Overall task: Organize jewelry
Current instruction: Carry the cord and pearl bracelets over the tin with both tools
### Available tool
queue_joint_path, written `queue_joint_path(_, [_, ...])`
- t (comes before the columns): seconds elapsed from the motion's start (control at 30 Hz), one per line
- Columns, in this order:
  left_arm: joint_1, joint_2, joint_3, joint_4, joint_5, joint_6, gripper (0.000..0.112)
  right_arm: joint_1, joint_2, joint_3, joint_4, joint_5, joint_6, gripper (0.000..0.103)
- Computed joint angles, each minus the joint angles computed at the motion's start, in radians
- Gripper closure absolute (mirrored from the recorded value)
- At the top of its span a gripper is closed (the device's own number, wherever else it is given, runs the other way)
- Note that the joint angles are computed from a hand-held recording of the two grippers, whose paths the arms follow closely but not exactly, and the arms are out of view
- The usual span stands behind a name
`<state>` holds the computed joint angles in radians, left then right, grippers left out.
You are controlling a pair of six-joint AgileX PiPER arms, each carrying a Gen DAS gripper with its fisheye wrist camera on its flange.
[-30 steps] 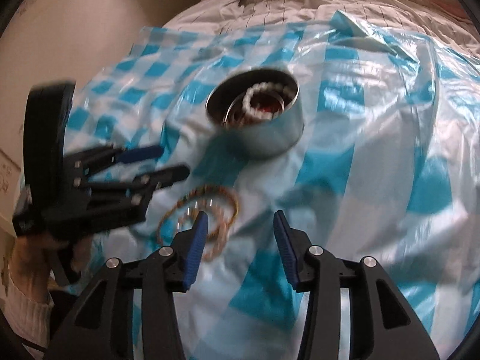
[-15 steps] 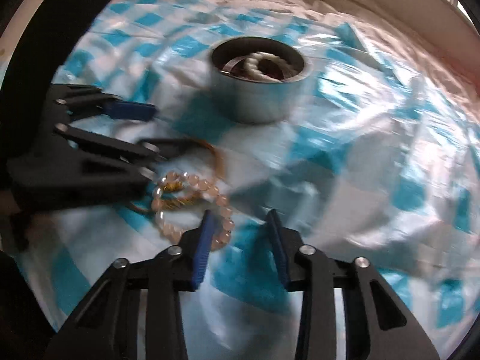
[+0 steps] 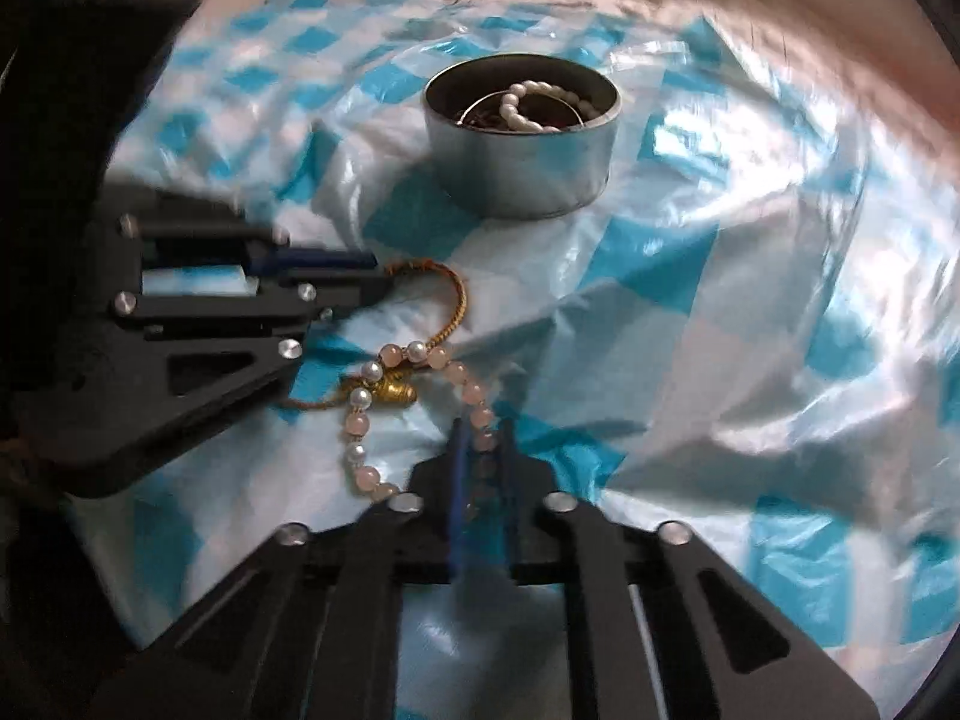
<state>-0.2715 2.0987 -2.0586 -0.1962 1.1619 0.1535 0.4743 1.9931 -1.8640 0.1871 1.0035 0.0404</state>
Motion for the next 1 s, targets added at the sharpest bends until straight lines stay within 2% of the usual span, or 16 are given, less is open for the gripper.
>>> queue_joint_path(0.13, [0.121,-0.036,0.031,-0.285,0.001,0.056,0.105,-0.132,-0.035,0.098,0.4,-0.05,-0.157,0.094])
queue_joint_path(0.2, [0.151,-0.057,0.063,-0.368,-0.009,0.08,0.105,-0.178,-0.046,0.154,0.581,-0.062,-0.259,0.094])
queue_joint_path(0.33, [0.181,-0.074,0.088,-0.458,-0.017,0.109,0.105,-0.239,-0.057,0.229,0.841,-0.06,-0.407,0.094])
queue_joint_path(0.47, [0.186,-0.068,0.069,-0.49,-0.019,0.116,0.105,-0.274,-0.069,0.271,1.004,-0.057,-0.514,0.094])
queue_joint_path(0.53, [0.193,-0.045,0.026,-0.5,-0.004,0.111,0.105,-0.276,-0.087,0.293,1.035,-0.073,-0.547,0.094])
queue_joint_path(0.8, [0.208,-0.059,0.022,-0.558,-0.018,0.139,0.105,-0.313,-0.132,0.357,1.245,-0.093,-0.714,0.094])
queue_joint_path(1.0, [0.211,-0.061,0.011,-0.585,-0.03,0.146,0.105,-0.323,-0.127,0.363,1.301,-0.101,-0.756,0.094])
